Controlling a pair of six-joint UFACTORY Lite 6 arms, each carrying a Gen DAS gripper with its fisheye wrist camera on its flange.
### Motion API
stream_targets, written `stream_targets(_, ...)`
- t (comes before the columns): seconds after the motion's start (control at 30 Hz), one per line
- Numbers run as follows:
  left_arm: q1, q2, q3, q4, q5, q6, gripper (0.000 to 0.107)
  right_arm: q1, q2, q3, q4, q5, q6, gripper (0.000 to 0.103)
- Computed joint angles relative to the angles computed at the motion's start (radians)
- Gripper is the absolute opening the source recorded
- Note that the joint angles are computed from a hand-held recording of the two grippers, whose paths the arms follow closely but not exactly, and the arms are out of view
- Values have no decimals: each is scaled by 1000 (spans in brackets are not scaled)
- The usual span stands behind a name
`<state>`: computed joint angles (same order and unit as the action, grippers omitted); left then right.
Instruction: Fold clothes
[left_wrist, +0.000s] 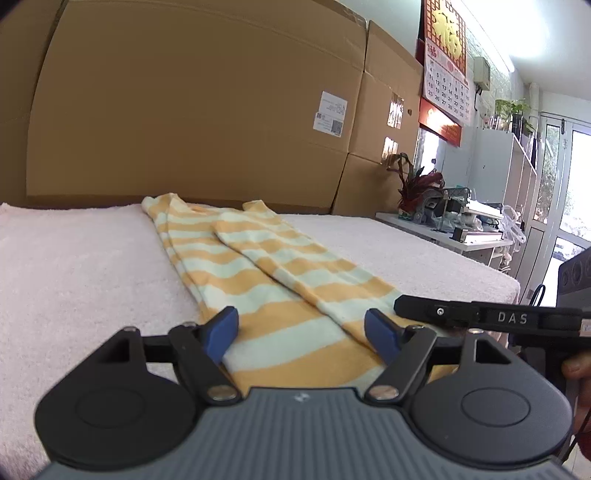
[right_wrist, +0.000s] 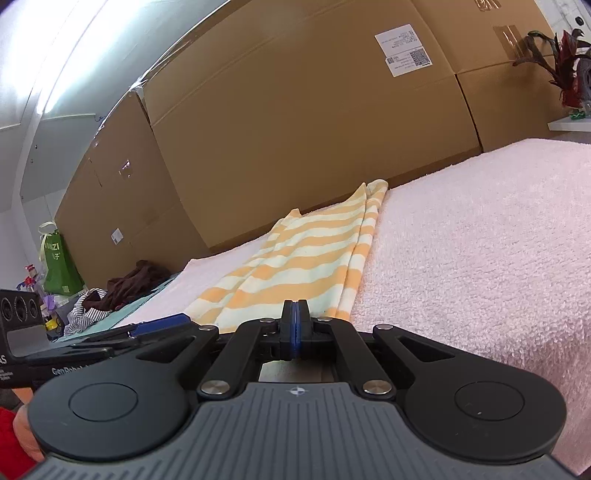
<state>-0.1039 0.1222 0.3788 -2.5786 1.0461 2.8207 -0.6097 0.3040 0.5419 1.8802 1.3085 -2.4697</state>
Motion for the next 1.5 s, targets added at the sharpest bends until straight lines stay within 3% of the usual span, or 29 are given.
stream_targets(0.13, -17, 65, 117, 11, -83, -51, 82, 1, -3, -8, 6, 2, -8, 0)
stream_targets(0.27, -32, 46, 87, -6, -64, -26, 82, 0, 3, -30, 25, 24, -67, 0)
stream_targets(0.33, -50, 55, 139, -19, -138, -33, 82, -1, 4, -32, 27, 26, -76, 0)
stream_targets(0.5, -29, 106, 319, 175, -281, -276, 85, 5, -73, 31, -65, -84, 163, 0)
stream_targets(0.67, 7, 141, 373, 255, -285, -371, 86, 78, -70, 126, -31, -172, 205, 6)
stream_targets(0.73, 17, 162, 360, 232, -243, -330, 88, 102, -31, 165, 8, -209, 208, 3)
stream_targets(0.87, 9, 134, 340, 238, -241, -299, 87, 70, 49, 224, -20, -165, 300, 0)
stream_targets(0.93, 4, 122, 360, 275, -241, -326, 87, 70, 39, 230, -40, -150, 312, 8)
stream_targets(1.07, -8, 171, 433, 325, -215, -412, 90, 127, 52, 304, -72, -203, 355, 9)
stream_targets(1.13, -28, 202, 455, 306, -256, -400, 91, 132, 98, 349, -71, -221, 370, 0)
stream_targets(1.17, -36, 211, 461, 296, -276, -393, 85, 119, 125, 371, -83, -206, 387, 0)
stream_targets(1.23, -18, 225, 459, 310, -249, -420, 94, 92, 166, 395, -101, -168, 417, 0)
stream_targets(1.27, -3, 231, 457, 323, -223, -441, 92, 83, 177, 394, -101, -151, 418, 0)
stream_targets(1.43, 54, 263, 452, 362, -118, -524, 92, 109, 129, 260, 46, -124, 172, 0)
stream_targets(1.5, 53, 256, 441, 354, -114, -510, 92, 105, 130, 257, 47, -118, 172, 0)
